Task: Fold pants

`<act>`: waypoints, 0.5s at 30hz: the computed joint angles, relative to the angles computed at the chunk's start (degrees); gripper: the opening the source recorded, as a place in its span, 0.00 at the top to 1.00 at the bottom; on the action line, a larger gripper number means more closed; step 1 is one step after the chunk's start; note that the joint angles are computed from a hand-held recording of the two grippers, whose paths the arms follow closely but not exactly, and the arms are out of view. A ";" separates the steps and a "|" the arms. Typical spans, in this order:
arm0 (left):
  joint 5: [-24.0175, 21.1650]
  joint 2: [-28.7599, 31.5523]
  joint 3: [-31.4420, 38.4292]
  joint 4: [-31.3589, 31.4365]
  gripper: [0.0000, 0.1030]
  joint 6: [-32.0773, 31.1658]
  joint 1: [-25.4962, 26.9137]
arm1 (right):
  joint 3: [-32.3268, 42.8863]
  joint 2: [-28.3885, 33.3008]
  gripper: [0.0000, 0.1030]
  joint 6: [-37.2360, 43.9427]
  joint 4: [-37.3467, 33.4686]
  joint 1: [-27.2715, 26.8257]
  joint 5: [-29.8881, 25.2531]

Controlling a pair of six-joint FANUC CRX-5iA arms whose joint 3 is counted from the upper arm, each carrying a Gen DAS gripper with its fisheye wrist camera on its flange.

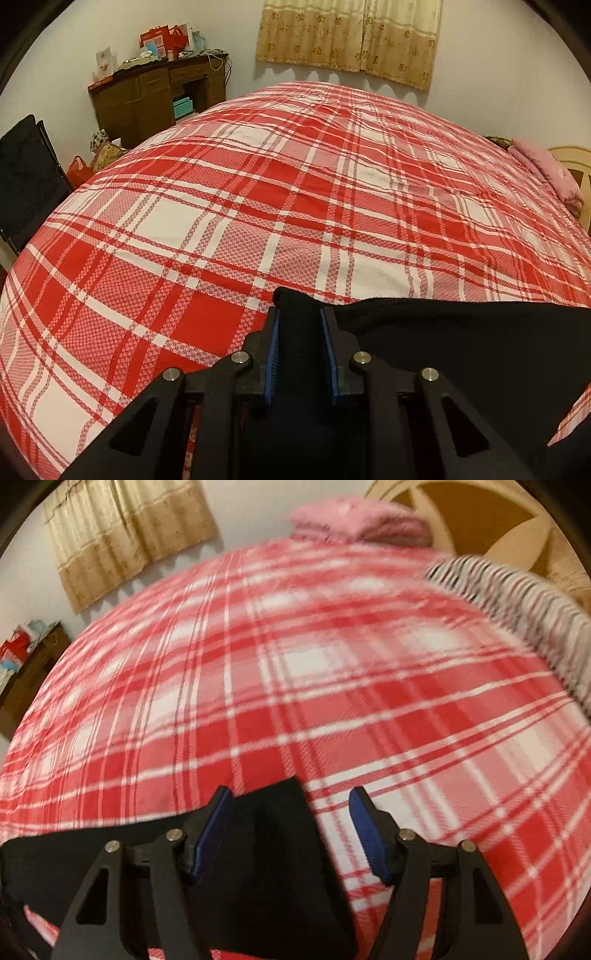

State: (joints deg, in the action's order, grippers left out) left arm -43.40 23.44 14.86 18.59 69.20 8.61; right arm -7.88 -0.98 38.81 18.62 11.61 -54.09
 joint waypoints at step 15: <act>3.85 -3.17 -3.95 4.10 0.89 -7.75 0.13 | -3.70 -3.79 0.89 6.81 1.82 3.33 6.81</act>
